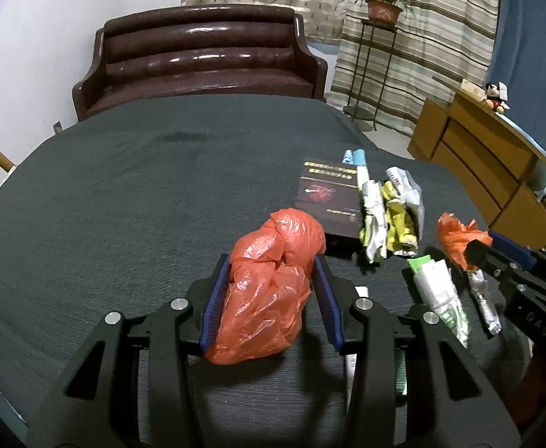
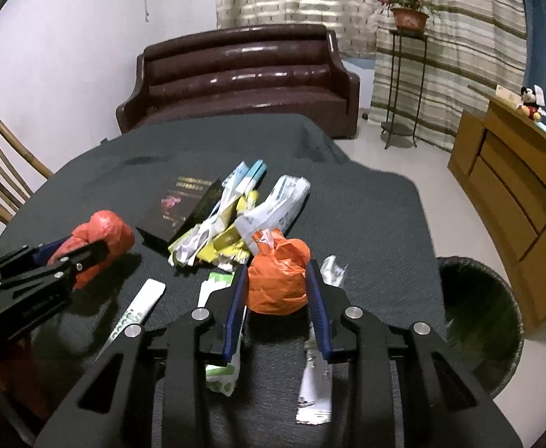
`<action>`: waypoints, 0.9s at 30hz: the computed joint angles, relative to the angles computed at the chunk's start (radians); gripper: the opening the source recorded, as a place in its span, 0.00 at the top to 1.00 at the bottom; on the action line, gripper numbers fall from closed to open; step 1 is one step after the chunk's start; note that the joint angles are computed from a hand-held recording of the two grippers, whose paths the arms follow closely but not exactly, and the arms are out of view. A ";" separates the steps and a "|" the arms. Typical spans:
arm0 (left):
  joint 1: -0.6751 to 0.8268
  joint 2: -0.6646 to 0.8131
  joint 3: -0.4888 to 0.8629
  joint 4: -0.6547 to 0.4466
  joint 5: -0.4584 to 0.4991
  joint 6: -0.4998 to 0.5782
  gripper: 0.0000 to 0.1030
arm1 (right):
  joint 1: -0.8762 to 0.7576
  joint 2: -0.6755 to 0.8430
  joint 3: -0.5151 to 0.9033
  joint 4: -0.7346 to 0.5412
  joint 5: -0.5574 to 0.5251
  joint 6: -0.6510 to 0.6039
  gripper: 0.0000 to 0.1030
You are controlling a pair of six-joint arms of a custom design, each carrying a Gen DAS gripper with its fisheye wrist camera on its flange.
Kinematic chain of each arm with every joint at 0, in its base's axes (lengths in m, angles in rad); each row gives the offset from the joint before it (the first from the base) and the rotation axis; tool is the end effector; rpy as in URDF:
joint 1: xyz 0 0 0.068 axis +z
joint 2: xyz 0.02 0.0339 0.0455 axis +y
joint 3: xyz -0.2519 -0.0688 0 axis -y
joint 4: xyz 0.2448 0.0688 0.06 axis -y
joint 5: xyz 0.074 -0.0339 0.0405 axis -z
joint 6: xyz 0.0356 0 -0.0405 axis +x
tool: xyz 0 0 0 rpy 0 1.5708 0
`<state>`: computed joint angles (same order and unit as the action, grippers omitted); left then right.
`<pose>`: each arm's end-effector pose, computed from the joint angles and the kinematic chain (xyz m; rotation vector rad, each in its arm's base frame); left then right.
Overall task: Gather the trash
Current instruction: 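Carry both bags over the trash bin and open both grippers to drop them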
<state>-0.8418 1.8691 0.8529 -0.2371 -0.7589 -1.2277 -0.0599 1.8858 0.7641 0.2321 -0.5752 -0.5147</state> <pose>0.2215 -0.2113 0.0829 -0.5932 2.2599 0.1540 0.3244 -0.0001 0.0778 -0.7550 2.1910 0.4224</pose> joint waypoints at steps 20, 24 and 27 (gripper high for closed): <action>-0.083 0.283 0.513 -0.101 -0.027 0.173 0.59 | -0.304 0.125 0.194 0.011 -0.035 0.000 0.69; -0.090 0.399 0.702 -0.128 -0.019 0.255 0.59 | -0.344 0.188 0.269 0.014 -0.026 0.007 0.69; -0.090 0.484 0.839 -0.163 -0.011 0.296 0.59 | -0.360 0.226 0.306 0.029 -0.013 0.012 0.69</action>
<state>-0.9319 2.3530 1.6919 -0.3996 -0.7698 -0.9316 -0.4196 2.1116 1.0704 0.2612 -0.5882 -0.5031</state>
